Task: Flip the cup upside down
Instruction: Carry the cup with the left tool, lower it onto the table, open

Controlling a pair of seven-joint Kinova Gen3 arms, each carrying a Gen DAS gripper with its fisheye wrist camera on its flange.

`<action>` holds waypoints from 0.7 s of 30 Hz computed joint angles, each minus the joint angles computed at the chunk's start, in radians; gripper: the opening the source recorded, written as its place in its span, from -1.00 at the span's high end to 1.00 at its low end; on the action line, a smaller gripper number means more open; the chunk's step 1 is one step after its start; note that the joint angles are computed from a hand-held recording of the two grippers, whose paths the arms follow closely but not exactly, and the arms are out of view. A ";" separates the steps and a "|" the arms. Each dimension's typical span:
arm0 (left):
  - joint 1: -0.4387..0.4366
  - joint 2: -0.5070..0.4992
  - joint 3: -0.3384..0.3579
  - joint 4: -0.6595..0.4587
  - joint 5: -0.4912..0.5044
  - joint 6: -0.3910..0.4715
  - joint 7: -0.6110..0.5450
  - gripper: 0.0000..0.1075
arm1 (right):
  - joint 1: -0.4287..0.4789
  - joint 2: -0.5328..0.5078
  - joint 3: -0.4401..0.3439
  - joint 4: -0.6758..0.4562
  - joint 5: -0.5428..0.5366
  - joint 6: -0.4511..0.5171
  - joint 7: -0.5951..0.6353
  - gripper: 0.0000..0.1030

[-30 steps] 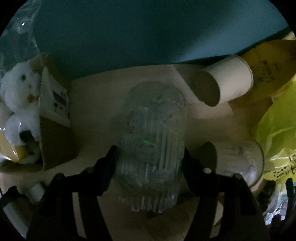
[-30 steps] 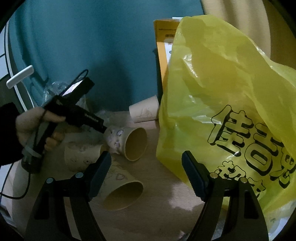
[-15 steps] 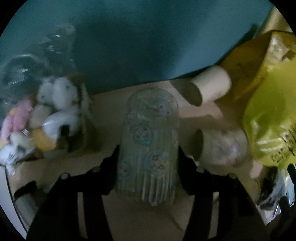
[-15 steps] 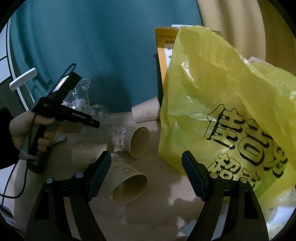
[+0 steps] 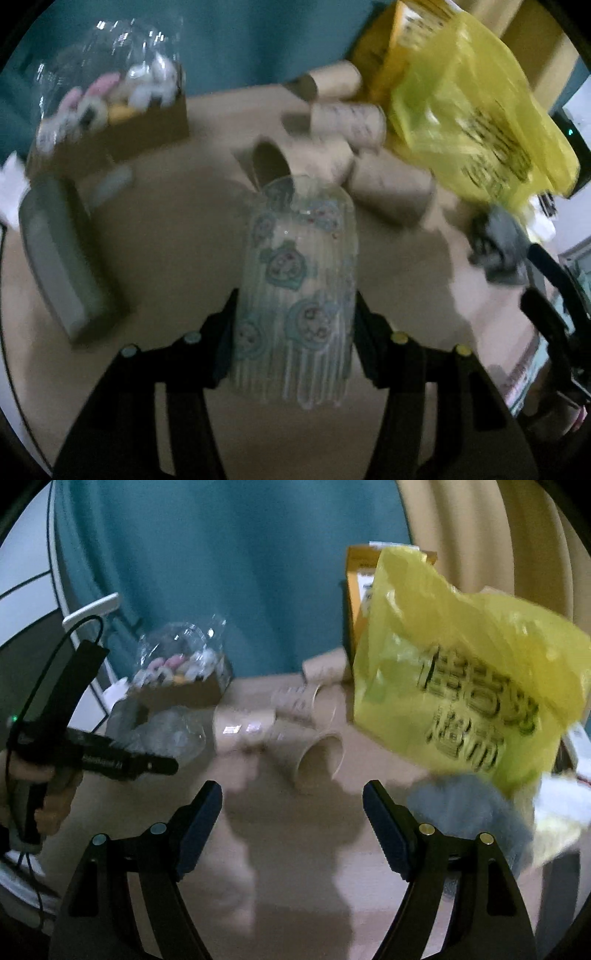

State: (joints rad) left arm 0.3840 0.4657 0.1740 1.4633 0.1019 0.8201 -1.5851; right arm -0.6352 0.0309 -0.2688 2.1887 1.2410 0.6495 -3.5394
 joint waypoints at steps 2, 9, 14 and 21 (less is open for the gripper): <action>0.000 -0.054 0.007 0.091 0.025 -0.029 0.007 -0.04 | -0.025 0.000 -0.023 0.020 -0.015 0.004 -0.049 -0.58; -0.003 -0.121 0.040 0.318 0.141 -0.184 0.052 -0.04 | -0.106 0.006 -0.065 0.087 -0.049 0.015 -0.203 -0.58; 0.003 -0.144 0.079 0.387 0.168 -0.250 0.093 -0.11 | -0.129 -0.010 -0.072 0.116 -0.079 0.024 -0.228 -0.58; 0.120 -0.140 0.017 0.412 0.101 -0.299 0.184 -0.14 | -0.122 -0.031 -0.079 0.138 -0.115 0.034 -0.208 -0.58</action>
State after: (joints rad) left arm 0.5038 0.3256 0.1911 1.8750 0.2026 0.5208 -1.4014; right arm -0.7570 0.0001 -0.3478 2.3269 1.1255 0.6839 -3.7477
